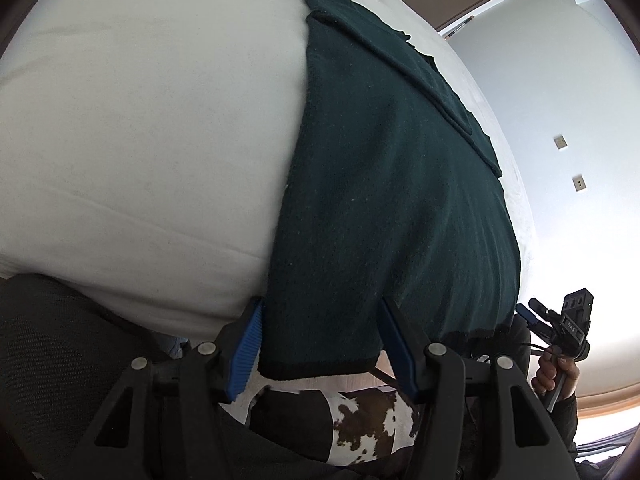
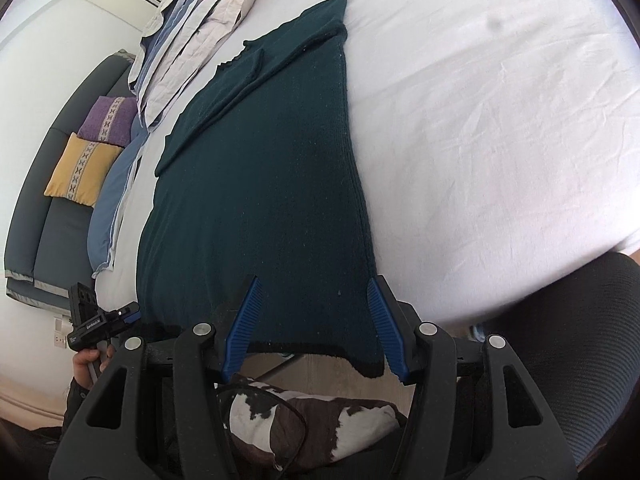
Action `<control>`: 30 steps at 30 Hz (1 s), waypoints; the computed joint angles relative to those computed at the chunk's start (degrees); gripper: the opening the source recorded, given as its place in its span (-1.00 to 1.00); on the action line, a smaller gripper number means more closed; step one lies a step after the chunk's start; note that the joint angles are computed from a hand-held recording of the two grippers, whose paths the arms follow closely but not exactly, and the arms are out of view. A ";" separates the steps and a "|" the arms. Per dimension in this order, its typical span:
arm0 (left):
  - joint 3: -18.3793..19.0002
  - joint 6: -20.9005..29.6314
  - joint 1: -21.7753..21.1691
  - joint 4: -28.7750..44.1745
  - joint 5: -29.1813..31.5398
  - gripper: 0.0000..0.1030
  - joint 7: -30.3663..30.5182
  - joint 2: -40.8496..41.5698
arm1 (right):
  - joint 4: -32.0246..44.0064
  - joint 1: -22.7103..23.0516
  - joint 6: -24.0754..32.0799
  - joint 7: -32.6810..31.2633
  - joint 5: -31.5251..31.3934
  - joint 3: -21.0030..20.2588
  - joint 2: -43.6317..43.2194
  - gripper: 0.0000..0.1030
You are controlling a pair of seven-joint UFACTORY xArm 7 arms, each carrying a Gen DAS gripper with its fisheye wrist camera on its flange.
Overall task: Fold small clothes
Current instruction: 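Lift the hem with both grippers and fold it over toward the collar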
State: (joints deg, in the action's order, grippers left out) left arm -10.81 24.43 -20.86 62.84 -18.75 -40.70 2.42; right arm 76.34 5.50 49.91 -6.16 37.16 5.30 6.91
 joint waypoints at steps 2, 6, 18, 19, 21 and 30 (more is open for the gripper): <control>-0.06 -0.20 0.22 0.79 -1.61 0.05 1.12 1.06 | 0.44 -0.16 1.11 0.48 -0.07 -0.11 0.26 0.05; 0.01 0.22 0.29 0.55 -1.31 -0.34 0.71 1.34 | -0.08 -0.75 4.60 2.17 -1.08 -0.66 -0.23 0.05; 0.09 1.52 0.04 1.66 1.11 -0.84 0.59 1.62 | 2.65 -0.46 10.10 7.08 -6.35 -0.31 3.05 0.00; 0.11 1.74 0.04 1.74 1.45 -0.85 0.43 1.59 | 2.54 -0.55 9.86 6.98 -6.30 -0.30 3.15 -0.05; 0.09 1.75 -0.03 1.30 2.06 -0.86 0.07 1.01 | 2.05 -0.81 9.80 6.20 -5.59 -0.18 3.03 -0.36; 0.08 -4.56 -0.21 -2.10 0.05 -0.87 -1.48 -2.50 | -0.55 -1.66 6.55 -2.26 3.68 0.04 -0.66 -0.88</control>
